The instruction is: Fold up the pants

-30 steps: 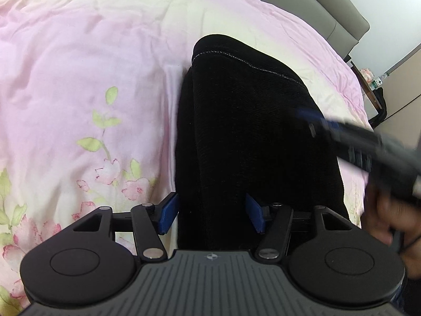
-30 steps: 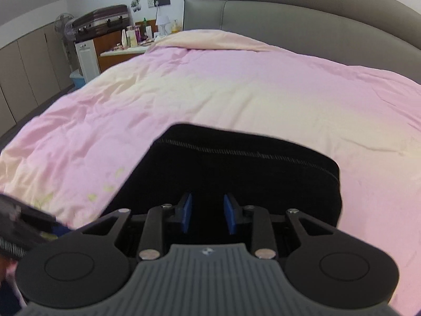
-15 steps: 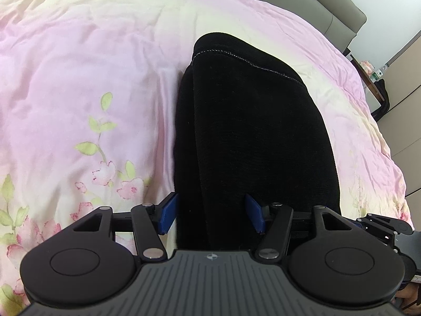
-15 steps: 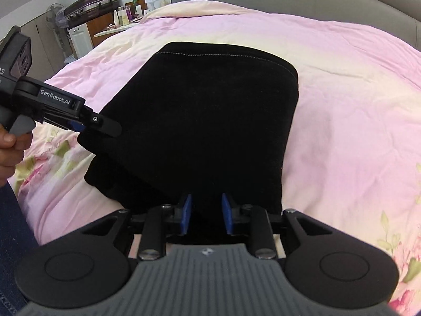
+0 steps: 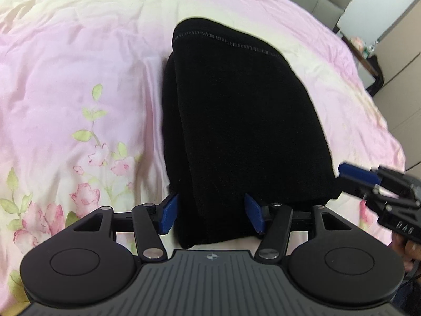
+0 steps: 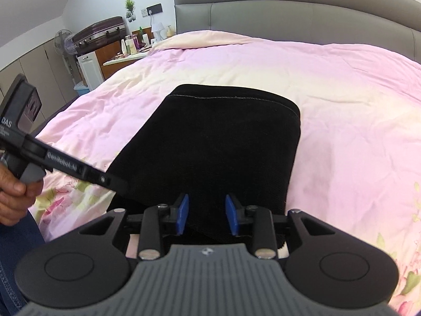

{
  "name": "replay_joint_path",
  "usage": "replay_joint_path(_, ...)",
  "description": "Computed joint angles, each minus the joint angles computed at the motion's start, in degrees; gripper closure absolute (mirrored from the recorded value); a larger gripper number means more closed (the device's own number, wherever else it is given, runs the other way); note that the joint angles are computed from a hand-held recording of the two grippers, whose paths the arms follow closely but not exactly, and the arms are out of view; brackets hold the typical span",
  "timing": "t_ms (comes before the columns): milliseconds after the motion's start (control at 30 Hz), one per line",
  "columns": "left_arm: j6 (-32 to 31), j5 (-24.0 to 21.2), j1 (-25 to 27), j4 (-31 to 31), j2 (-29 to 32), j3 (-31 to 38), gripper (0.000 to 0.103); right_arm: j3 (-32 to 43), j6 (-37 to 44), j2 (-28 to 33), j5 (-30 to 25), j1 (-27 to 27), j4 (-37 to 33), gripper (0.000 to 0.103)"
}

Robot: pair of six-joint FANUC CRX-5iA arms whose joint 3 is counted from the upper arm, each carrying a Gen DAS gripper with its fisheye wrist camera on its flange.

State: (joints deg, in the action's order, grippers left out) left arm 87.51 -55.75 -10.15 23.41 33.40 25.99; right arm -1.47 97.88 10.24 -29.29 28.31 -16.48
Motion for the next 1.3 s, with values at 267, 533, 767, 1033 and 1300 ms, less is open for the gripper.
replay_joint_path(267,-1.6,-3.2,-0.3,-2.7,-0.9,2.2,0.033,3.5,-1.0,2.8,-6.8,0.5,2.8,0.066)
replay_joint_path(533,7.7,2.9,4.4,8.6,0.9,0.6,0.013,11.2,3.6,4.2,-13.6,-10.2,-13.3,0.029)
replay_joint_path(767,9.0,-0.3,5.8,19.8,8.6,3.1,0.010,26.0,2.0,14.5,-28.7,-19.7,-27.8,0.019)
replay_joint_path(1033,5.5,1.6,5.6,26.9,10.4,0.4,0.000,39.5,-1.9,25.3,-37.3,-23.0,-32.7,0.018)
replay_joint_path(1300,3.1,0.6,5.3,28.3,12.3,2.3,0.000,48.2,-3.3,33.5,-44.4,-24.0,-36.7,0.018)
